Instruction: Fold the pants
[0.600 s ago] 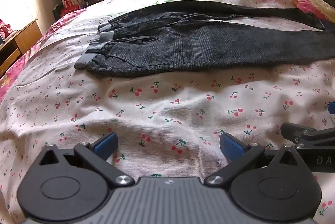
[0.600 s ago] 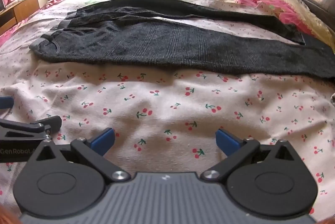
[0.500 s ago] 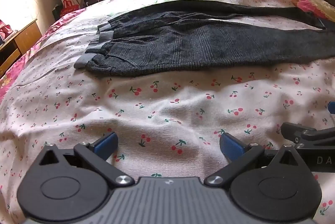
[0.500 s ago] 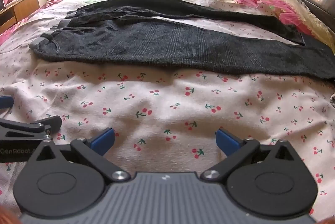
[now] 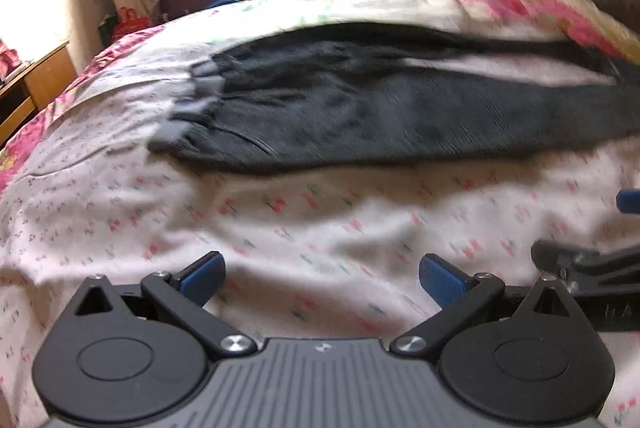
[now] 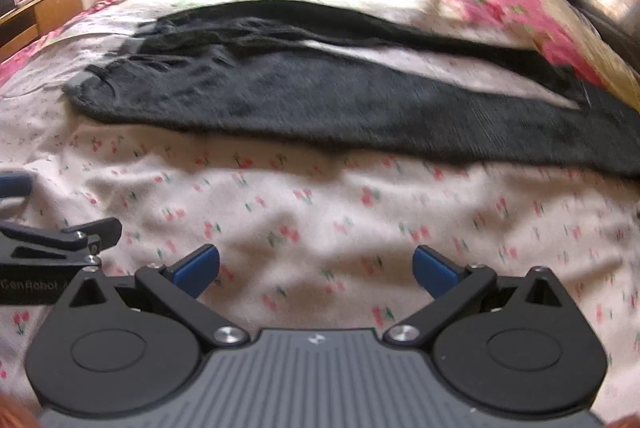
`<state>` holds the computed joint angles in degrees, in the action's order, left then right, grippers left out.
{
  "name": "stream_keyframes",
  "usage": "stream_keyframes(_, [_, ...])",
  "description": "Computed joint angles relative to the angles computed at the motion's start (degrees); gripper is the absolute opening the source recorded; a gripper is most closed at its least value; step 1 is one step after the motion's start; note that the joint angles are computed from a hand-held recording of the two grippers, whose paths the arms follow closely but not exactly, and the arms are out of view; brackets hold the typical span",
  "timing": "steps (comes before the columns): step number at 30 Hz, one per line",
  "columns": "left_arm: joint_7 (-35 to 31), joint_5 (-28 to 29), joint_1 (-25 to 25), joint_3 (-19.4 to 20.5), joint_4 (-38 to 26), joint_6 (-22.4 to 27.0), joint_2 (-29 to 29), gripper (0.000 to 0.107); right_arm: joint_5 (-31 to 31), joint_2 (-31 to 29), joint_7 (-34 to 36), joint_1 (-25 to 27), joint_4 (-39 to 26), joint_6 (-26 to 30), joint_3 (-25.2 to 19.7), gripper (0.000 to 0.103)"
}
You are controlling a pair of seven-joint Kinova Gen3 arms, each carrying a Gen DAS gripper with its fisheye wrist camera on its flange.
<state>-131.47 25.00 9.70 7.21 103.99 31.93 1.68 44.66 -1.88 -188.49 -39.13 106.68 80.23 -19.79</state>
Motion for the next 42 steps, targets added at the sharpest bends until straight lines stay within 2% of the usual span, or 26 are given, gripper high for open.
stream_keyframes(3, [0.9,1.18,-1.87,-0.6,-3.71,-0.11,2.95,0.103,1.91,0.79,6.21,1.42,-1.12,-4.38,1.83,0.101])
stream_keyframes(6, [6.83,-3.57,-1.22,-2.25,-9.35,-1.02,7.74,0.103,5.82,2.27,12.15,2.85,-2.35,-9.38,3.14,0.1])
stream_keyframes(9, [13.8,-7.48,-2.34,-1.76,-16.31,1.44,13.12,0.103,9.9,4.32,17.14,3.15,-4.22,-13.78,4.6,0.1])
stream_keyframes(12, [18.85,-9.66,-2.56,-1.37,-21.21,2.59,17.31,0.103,9.53,7.1,22.79,4.55,-5.81,-18.87,6.54,0.097])
stream_keyframes(17, [19.64,-10.01,-4.16,1.41,-25.52,3.71,21.88,0.103,6.66,10.39,28.9,6.26,-7.75,-25.55,10.08,0.087])
stream_keyframes(20, [21.28,-12.8,-2.15,0.67,-28.99,4.37,24.79,0.103,7.48,11.79,28.5,6.19,-8.09,-28.03,11.73,0.087])
stream_keyframes(22, [20.59,-12.75,-2.99,1.66,-29.96,5.26,25.12,0.103,7.59,12.01,28.5,6.25,-7.84,-29.56,12.56,0.084])
stream_keyframes(26, [16.99,-8.95,-6.91,4.27,-28.66,5.14,24.64,0.091,8.53,11.26,27.43,6.64,-5.79,-33.29,13.4,0.079])
stream_keyframes(28, [17.78,-8.24,-6.88,3.62,-29.58,6.29,24.9,0.087,9.21,11.15,26.78,6.81,-5.24,-34.43,13.62,0.077])
stream_keyframes(29, [18.14,-7.94,-6.91,3.37,-29.25,6.01,24.54,0.079,9.38,10.89,26.16,6.92,-4.96,-34.95,13.72,0.077])
stream_keyframes(32, [19.68,-7.28,-6.92,2.83,-30.7,7.78,25.15,0.075,9.68,9.95,24.46,7.48,-3.78,-37.05,13.72,0.071])
stream_keyframes(37, [23.59,-11.39,-3.08,0.75,-33.83,6.88,27.18,0.074,9.71,9.45,23.07,7.73,-3.68,-37.35,13.45,0.068])
stream_keyframes(42, [26.0,-12.07,-2.86,1.31,-39.56,10.76,30.08,0.071,10.31,10.07,23.66,7.62,-4.47,-35.69,12.94,0.067])
